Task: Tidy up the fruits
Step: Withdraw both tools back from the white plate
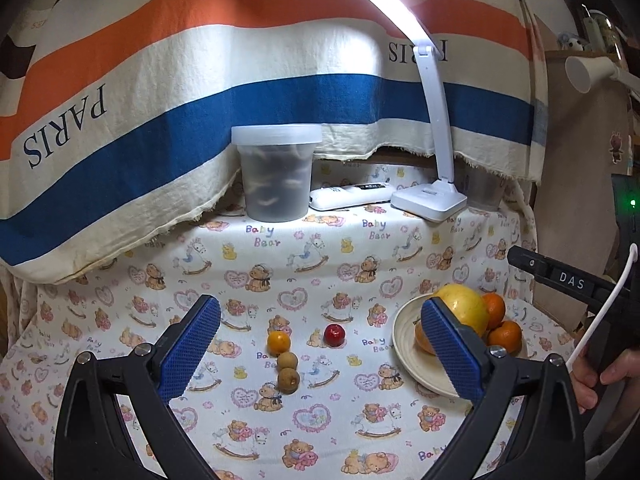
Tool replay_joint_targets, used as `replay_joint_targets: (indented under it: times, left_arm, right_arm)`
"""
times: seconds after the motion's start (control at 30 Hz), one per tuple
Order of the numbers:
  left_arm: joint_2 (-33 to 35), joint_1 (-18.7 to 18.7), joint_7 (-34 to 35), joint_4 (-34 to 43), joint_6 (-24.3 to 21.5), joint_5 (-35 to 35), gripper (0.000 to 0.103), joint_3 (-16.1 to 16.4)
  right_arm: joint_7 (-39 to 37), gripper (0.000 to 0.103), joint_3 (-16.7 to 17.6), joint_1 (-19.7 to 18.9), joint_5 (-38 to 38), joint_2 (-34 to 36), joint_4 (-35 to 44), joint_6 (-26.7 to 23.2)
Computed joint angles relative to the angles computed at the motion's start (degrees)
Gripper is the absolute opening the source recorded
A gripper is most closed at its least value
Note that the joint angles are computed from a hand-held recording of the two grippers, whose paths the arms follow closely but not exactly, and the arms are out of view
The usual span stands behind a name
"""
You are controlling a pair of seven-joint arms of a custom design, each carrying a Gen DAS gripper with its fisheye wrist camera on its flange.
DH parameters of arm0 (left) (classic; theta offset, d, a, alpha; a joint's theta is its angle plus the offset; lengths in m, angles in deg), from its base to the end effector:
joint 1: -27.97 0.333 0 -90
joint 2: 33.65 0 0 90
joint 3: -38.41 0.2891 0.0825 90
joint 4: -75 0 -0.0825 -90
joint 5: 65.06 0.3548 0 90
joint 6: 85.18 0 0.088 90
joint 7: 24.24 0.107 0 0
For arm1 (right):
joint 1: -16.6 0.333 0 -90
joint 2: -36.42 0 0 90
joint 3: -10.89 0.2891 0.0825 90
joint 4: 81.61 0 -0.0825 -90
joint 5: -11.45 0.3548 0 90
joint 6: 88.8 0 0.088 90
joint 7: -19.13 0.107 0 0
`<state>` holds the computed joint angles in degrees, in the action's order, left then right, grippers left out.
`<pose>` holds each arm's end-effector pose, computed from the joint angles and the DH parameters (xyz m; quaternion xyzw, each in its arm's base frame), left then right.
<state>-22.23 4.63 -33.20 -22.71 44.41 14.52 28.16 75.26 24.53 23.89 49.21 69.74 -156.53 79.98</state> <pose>0.5411 -0.3179 0.5136 -0.6827 0.4654 -0.3303 0.4564 0.7026 0.1714 0.5102 -0.6692 0.5133 -0.2066 0.4961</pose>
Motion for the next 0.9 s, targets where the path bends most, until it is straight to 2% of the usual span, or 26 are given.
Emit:
replay_joint_targets:
  times: [0.13, 0.3, 0.6, 0.73, 0.9]
  left_arm:
    - [-1.0, 0.3, -1.8, -1.2, 0.0, 0.6, 0.102, 0.1]
    - [-1.5, 1.0, -3.0, -2.1, 0.1, 0.5, 0.102, -0.1]
    - [-0.7, 1.5, -1.8, -1.8, 0.9, -0.8, 0.102, -0.2]
    - [-0.1, 1.4, -1.1, -1.3, 0.6, -1.7, 0.102, 0.0]
    - [-0.6, 1.8, -1.9, -1.9, 1.7, -2.6, 0.102, 0.3]
  right_arm:
    - [-3.8, 0.085, 2.8, -1.5, 2.5, -0.7, -1.3, 2.4]
    - [-8.6, 0.085, 5.3, -2.6, 4.9, -1.3, -2.4, 3.9]
    - [-15.9, 0.087, 7.7, -3.4, 10.2, -2.0, -3.7, 4.9]
    - [-17.4, 0.093, 7.5, -3.1, 11.8, -2.0, -3.4, 3.8]
    - [-17.3, 0.093, 6.0, -2.0, 12.5, -2.0, -3.2, 3.4]
